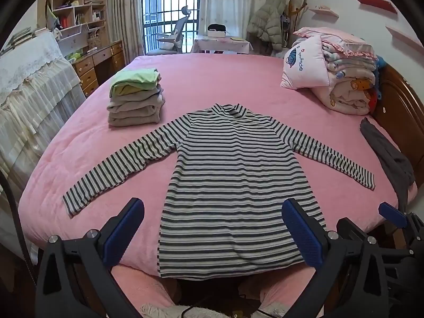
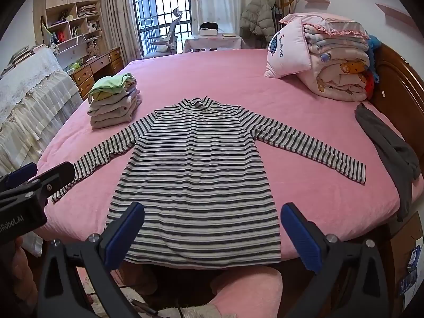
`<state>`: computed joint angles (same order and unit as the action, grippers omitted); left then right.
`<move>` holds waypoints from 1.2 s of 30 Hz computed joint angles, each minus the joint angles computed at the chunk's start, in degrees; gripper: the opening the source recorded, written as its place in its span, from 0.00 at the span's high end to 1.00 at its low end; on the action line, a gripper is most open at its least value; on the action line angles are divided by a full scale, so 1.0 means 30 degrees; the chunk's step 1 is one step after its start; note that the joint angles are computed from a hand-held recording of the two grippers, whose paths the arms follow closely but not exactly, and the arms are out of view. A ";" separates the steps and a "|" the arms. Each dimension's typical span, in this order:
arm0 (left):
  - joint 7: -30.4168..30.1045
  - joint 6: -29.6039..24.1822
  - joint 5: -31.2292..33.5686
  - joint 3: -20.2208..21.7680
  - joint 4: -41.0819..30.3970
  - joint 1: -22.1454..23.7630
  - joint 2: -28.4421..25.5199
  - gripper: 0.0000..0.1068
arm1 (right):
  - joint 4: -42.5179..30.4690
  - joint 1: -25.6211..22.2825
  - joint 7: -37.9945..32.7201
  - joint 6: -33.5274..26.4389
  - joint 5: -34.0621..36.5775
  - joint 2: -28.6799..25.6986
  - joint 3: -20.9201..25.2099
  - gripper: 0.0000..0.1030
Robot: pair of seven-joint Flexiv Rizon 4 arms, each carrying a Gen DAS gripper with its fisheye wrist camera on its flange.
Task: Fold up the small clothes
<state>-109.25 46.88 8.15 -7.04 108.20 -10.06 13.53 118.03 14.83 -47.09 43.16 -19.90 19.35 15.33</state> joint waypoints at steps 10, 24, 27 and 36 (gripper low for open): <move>0.0045 0.0090 -0.0369 0.0111 -0.0014 0.0000 -0.0130 0.04 | 0.0266 0.0025 -0.0066 0.0451 0.0264 -0.0029 -0.0074 0.00; 0.0054 -0.0494 -0.0464 0.0142 -0.0292 -0.0054 -0.0401 0.04 | 0.0338 -0.0006 -0.0058 0.0593 0.0392 -0.0109 -0.0084 0.00; 0.0062 -0.0509 -0.0482 0.0169 -0.0342 -0.0071 -0.0474 0.04 | 0.0296 0.0002 -0.0099 0.0553 0.0438 -0.0112 -0.0113 0.00; -0.0036 -0.0711 -0.0471 0.0156 -0.0339 -0.0149 -0.0498 0.04 | 0.0434 0.0034 0.0048 0.0631 0.0849 -0.0068 -0.0190 0.00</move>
